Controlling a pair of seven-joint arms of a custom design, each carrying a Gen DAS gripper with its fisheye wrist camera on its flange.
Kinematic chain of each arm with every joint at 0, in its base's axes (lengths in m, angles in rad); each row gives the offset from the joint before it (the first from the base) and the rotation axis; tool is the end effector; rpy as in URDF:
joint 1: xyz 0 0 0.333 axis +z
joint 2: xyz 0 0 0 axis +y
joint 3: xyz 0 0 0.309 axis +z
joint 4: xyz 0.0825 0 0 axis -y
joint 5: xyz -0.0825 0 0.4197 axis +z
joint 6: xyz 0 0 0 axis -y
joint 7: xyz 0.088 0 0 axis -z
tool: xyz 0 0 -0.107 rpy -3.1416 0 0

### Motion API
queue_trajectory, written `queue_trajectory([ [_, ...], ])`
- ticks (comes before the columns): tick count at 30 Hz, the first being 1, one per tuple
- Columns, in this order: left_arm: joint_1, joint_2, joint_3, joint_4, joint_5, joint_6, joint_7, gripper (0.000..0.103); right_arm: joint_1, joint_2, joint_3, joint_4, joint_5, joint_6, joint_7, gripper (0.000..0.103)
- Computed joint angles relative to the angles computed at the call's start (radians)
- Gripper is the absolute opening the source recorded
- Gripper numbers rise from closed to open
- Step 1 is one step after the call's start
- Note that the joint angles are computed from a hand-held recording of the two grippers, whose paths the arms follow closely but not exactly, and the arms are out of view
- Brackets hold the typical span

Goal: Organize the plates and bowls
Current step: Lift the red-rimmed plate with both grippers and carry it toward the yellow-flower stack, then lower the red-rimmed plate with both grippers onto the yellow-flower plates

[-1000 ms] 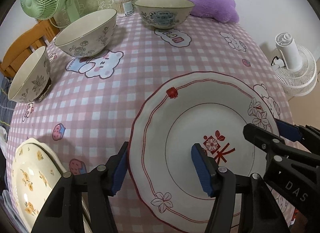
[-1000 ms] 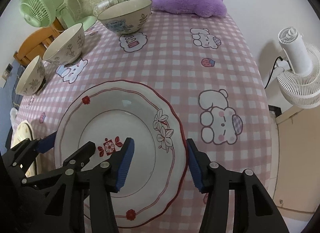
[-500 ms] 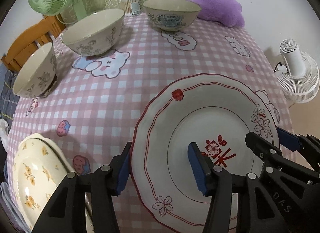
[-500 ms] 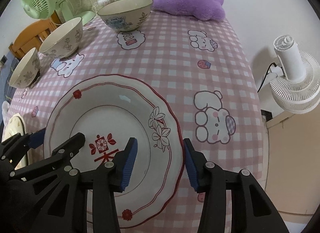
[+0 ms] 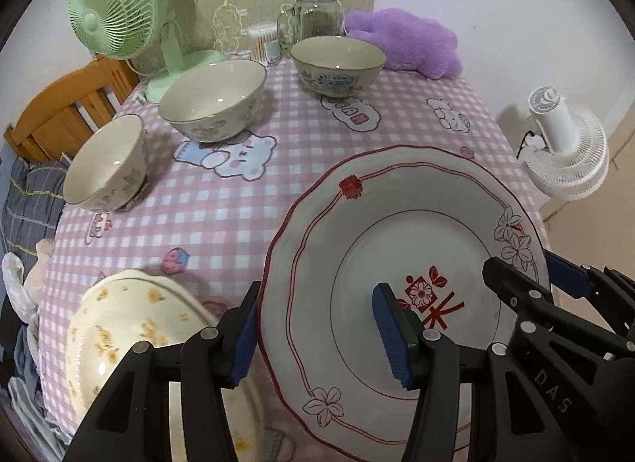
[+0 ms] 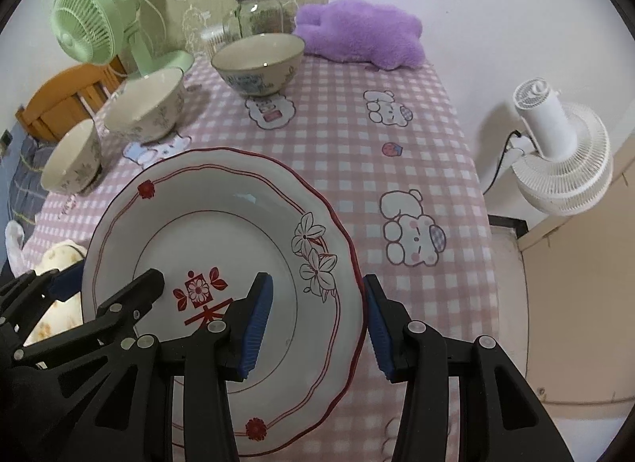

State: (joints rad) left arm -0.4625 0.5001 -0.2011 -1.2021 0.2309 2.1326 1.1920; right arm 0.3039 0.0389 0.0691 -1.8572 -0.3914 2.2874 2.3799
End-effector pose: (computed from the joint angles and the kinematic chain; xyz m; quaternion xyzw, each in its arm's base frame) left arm 0.6359 -0.4361 0.5367 -0.5707 0.7893 -0.1927 0.1190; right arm 0.6005 0.2250 0.5189 -0.5986 0.7598 -0.2011 0.1549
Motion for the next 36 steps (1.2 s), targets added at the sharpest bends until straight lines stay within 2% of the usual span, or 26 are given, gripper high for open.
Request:
queue_trajectory([
  [11, 0.108, -0.192, -0.018, -0.247, -0.078, 0.101, 0.093, 0.055, 0.078, 0.031, 0.042, 0.097, -0.048, -0.123, 0.134, 0.049],
  [18, 0.179, -0.306, -0.017, -0.404, -0.140, 0.133, 0.164, 0.055, 0.144, 0.089, 0.052, 0.174, -0.077, -0.157, 0.207, 0.049],
  [26, 0.232, -0.383, -0.008, -0.516, -0.182, 0.164, 0.246, 0.055, 0.219, 0.168, 0.048, 0.261, -0.099, -0.195, 0.280, 0.049],
  [36, 0.271, -0.440, 0.003, -0.621, -0.218, 0.177, 0.304, 0.055, 0.279, 0.257, 0.035, 0.346, -0.075, -0.233, 0.296, 0.049],
])
